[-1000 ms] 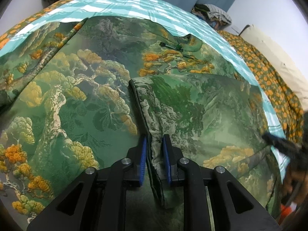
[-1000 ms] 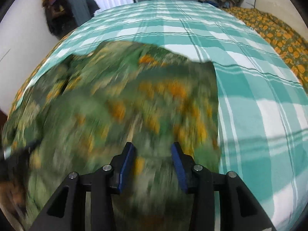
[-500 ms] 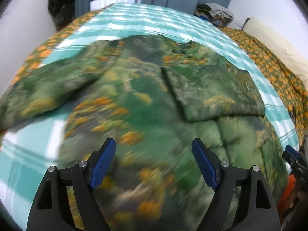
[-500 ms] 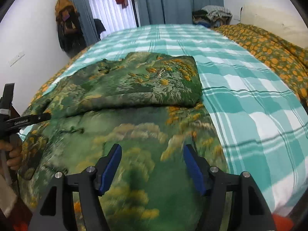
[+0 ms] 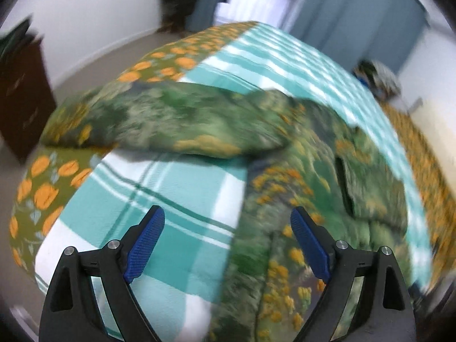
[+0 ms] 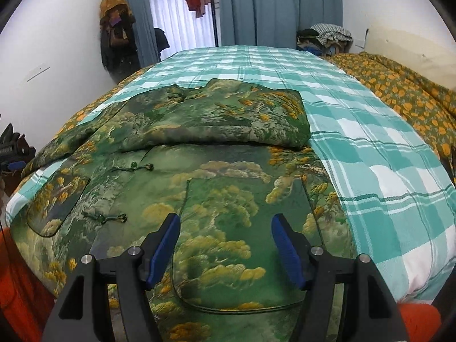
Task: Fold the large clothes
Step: 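Grasp the other sleeve with the left tool and fold it across the jacket front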
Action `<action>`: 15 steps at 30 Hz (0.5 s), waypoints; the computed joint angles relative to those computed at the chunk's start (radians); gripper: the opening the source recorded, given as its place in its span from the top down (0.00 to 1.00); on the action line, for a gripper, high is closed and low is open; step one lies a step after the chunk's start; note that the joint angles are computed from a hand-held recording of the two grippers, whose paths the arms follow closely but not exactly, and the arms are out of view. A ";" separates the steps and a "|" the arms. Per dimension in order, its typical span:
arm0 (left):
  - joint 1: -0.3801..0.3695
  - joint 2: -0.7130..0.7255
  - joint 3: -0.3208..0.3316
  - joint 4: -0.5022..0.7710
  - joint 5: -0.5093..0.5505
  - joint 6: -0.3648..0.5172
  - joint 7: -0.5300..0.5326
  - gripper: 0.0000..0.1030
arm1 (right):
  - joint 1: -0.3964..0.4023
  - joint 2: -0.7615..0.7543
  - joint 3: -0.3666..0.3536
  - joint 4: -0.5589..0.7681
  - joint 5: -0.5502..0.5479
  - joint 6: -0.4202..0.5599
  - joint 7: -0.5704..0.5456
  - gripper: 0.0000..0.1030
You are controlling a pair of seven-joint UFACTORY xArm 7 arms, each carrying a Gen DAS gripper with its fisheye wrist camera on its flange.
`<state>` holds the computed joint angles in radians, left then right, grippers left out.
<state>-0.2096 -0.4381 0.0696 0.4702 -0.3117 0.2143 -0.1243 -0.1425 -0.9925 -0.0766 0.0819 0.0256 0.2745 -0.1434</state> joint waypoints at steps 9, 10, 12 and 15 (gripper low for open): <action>-0.170 0.258 0.307 0.153 -0.503 -0.086 0.146 0.12 | 0.017 0.013 0.048 -0.014 -0.024 -0.032 0.012 0.34; -0.179 0.290 0.324 0.181 -0.576 -0.080 0.179 0.12 | 0.020 0.016 0.050 -0.016 -0.027 -0.033 0.012 0.34; -0.176 0.379 0.347 0.254 -0.729 -0.052 0.243 0.12 | 0.024 0.025 0.051 -0.017 -0.032 -0.032 0.013 0.34; -0.123 0.472 0.333 0.322 -0.822 -0.018 0.247 0.13 | 0.024 0.046 0.053 -0.012 -0.037 -0.033 0.016 0.34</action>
<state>-0.3324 0.0338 0.4022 0.7926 -1.1334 0.1959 0.1229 -0.1181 -0.9468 -0.0235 0.0694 -0.0110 0.2419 -0.1272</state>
